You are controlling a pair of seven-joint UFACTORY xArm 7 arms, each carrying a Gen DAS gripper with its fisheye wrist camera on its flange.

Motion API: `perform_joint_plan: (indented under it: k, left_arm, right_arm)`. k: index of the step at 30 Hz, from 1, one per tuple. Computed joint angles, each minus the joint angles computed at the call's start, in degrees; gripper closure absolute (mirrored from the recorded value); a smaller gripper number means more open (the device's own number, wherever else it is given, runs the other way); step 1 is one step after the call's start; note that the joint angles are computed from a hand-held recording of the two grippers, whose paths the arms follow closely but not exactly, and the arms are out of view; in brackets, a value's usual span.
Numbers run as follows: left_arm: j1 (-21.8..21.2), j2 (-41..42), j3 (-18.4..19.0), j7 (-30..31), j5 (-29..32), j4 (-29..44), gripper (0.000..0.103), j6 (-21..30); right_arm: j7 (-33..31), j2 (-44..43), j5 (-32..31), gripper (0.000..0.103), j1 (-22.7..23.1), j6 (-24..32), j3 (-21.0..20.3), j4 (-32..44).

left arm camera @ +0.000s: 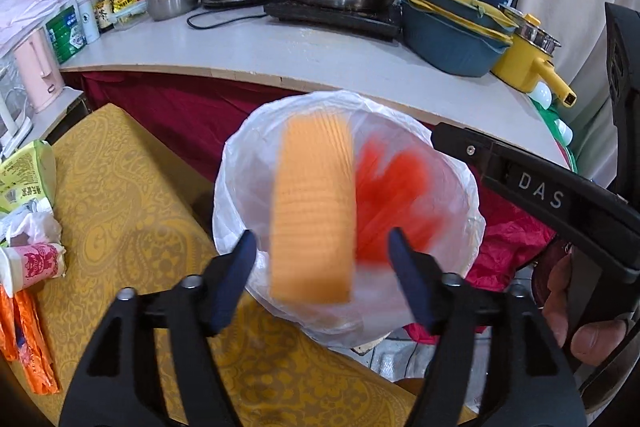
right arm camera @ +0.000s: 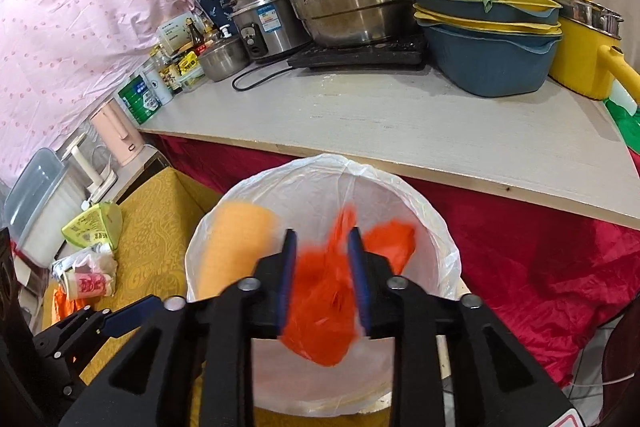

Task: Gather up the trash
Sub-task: 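Carry the foam net and red bag over the bin and open both tools, then return both tools to the table and grasp the orange wrapper with the left tool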

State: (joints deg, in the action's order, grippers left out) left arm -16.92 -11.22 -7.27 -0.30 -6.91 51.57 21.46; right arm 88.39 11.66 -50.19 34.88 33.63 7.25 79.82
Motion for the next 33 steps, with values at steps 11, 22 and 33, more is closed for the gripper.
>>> perform_joint_plan:
  k: [11, 22, 33]
  left_arm:
    - [0.32, -4.01, 1.03, -0.14, -0.98, -1.43, 0.030, 0.30]
    - [3.86, -16.12, 3.77, -1.90, -0.71, -8.18, 0.025, 2.46]
    - [13.41, -30.18, 9.39, -2.26, 2.38, -16.66, 0.024, 7.47]
  right_arm:
    - [1.18, -2.01, -2.60, 0.053, 1.25, 4.13, 1.54, 1.59]
    - [-1.98, 1.55, -4.29, 0.042, 6.42, 9.12, 3.67, 11.30]
    - [-12.41, 15.31, 1.28, 0.041, 16.48, 10.92, 1.09, 30.42]
